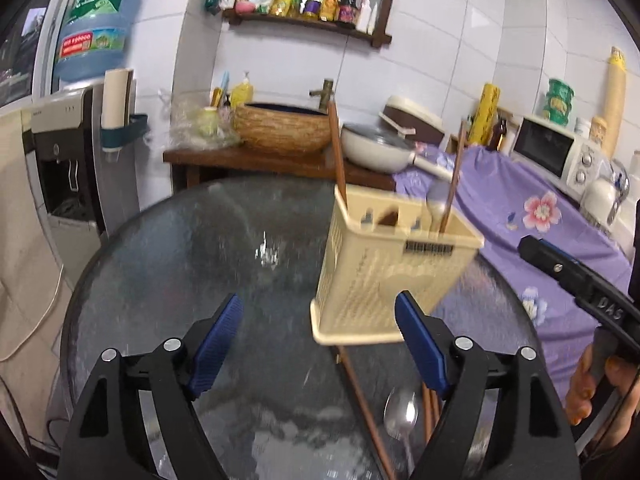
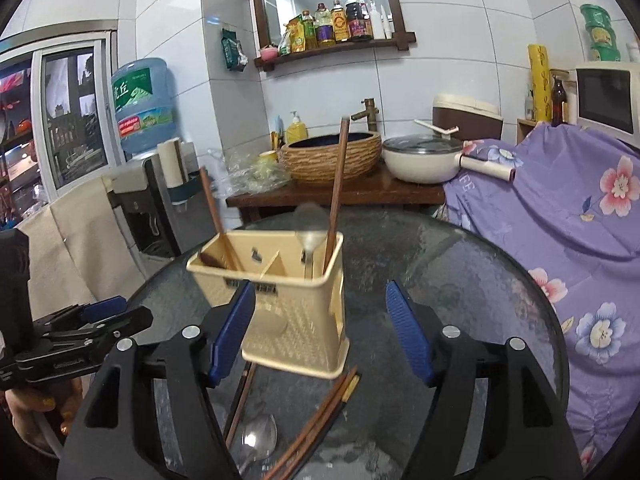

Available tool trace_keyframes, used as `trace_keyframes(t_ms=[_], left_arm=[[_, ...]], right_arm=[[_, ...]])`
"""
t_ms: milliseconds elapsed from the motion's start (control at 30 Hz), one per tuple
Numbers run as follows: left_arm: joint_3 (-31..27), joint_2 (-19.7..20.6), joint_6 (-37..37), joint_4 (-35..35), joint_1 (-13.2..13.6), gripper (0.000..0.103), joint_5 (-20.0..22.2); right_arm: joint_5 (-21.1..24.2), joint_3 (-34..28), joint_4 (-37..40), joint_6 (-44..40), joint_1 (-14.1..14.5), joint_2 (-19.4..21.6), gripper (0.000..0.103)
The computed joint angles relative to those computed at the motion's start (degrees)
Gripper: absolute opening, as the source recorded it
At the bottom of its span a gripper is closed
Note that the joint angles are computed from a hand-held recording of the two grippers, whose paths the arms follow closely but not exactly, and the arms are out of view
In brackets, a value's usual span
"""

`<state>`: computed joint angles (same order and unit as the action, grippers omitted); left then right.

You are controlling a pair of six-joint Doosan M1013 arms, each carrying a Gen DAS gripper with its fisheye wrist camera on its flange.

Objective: Organize utensils
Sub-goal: 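Open both tools and pull them back from the caddy toward the table, then grasp a black chopstick with the left tool while the right tool grasps the gold-tipped black chopstick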

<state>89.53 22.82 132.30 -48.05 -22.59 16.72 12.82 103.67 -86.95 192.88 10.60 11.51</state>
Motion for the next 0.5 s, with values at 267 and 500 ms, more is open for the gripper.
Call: trace_keyframes(t_ms=[267,500], left_arm=[[1.8,0.6,-12.9,15.2,-0.8,0.078,1.9],[1.6,1.7,-15.1,19.2,-1.1,0.067,6.0]], right_arm=[[3.1,2.2,32.6,-31.3,0.9,0.7,0.072],[7.2,2.5,45.2,-42.6,0.9,2.2,0.072]])
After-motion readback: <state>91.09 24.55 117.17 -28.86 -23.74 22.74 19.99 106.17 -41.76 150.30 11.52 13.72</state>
